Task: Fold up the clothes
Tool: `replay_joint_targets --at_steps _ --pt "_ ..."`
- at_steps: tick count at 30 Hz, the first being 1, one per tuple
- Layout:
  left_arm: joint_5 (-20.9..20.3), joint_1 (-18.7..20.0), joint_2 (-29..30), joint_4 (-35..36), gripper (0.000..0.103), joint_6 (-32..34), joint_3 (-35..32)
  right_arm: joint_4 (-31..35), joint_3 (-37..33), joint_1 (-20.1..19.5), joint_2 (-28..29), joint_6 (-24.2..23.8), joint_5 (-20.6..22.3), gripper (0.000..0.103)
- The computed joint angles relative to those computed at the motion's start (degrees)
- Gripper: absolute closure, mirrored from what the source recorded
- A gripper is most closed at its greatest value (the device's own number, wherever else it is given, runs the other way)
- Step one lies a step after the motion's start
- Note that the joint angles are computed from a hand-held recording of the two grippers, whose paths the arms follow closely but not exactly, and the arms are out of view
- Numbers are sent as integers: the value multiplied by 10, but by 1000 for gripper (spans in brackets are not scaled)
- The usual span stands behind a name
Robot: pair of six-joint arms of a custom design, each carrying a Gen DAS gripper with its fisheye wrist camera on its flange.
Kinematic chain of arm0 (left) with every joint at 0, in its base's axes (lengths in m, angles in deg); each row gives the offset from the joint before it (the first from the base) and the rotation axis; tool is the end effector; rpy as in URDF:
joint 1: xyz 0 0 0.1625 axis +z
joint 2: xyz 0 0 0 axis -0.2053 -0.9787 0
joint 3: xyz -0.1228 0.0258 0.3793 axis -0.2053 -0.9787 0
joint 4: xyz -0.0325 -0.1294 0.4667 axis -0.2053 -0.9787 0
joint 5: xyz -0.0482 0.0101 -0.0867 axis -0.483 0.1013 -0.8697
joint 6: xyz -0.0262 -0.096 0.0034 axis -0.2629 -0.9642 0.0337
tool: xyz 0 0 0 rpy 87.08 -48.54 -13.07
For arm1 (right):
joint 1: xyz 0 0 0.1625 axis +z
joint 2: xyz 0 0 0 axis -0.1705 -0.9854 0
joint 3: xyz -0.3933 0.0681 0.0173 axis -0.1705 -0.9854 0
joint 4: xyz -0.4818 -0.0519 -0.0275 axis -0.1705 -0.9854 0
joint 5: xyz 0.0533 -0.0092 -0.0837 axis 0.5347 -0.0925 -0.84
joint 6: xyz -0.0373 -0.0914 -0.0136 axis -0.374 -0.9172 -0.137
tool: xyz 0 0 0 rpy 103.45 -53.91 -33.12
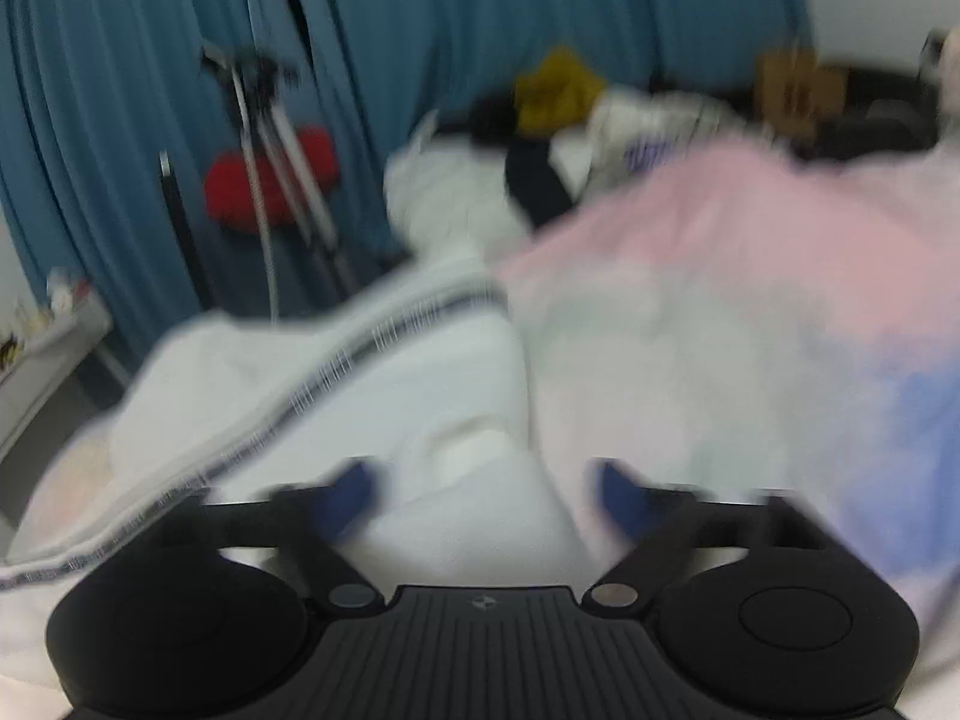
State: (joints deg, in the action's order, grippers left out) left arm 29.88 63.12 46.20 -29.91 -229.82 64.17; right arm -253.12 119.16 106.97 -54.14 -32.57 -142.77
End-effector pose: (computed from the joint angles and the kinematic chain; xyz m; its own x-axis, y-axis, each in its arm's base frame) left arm -0.3032 -0.7233 0.0612 -0.4411 0.2329 -0.8667 0.7883 0.5621 -0.2501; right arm 0.1339 -0.4917 0.1198 -0.8285 0.3801 0.4111 -0.1977 0.4883 -0.8500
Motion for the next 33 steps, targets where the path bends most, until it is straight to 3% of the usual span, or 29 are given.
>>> replay_joint_targets --at_steps 1,2,3,5,9,14,20,22,26,28,30,33 --pt "-12 5 30 27 47 -9 -41 -1 -3 -2 4 -4 -1 27" --pt "-8 7 36 47 59 -27 -59 -3 -5 -4 7 -8 -1 26" --pt "-1 9 33 46 79 -35 -60 -6 -7 -3 9 -14 -2 26" --pt "20 9 2 47 86 -66 -43 -12 -10 -2 14 -24 -4 26" --pt "51 8 -104 -12 87 -96 36 -7 -6 0 9 -20 0 26" --pt "30 35 -216 -41 87 -199 79 -7 -4 8 8 -21 -5 27" --pt "-27 98 -292 37 87 -374 104 -10 -9 16 17 -34 -12 27" --pt "-2 129 -304 87 87 -436 110 -15 -10 15 18 -40 -4 27" --pt "95 167 -371 43 79 -450 183 -24 -11 13 24 -51 20 27" --pt "93 161 -391 24 71 -410 205 -28 -10 13 25 -59 37 27" --pt "78 141 -420 -3 51 -354 244 -35 -7 14 25 -69 54 27" --pt "59 110 -460 -40 40 -269 296 -40 -1 17 23 -81 81 27"
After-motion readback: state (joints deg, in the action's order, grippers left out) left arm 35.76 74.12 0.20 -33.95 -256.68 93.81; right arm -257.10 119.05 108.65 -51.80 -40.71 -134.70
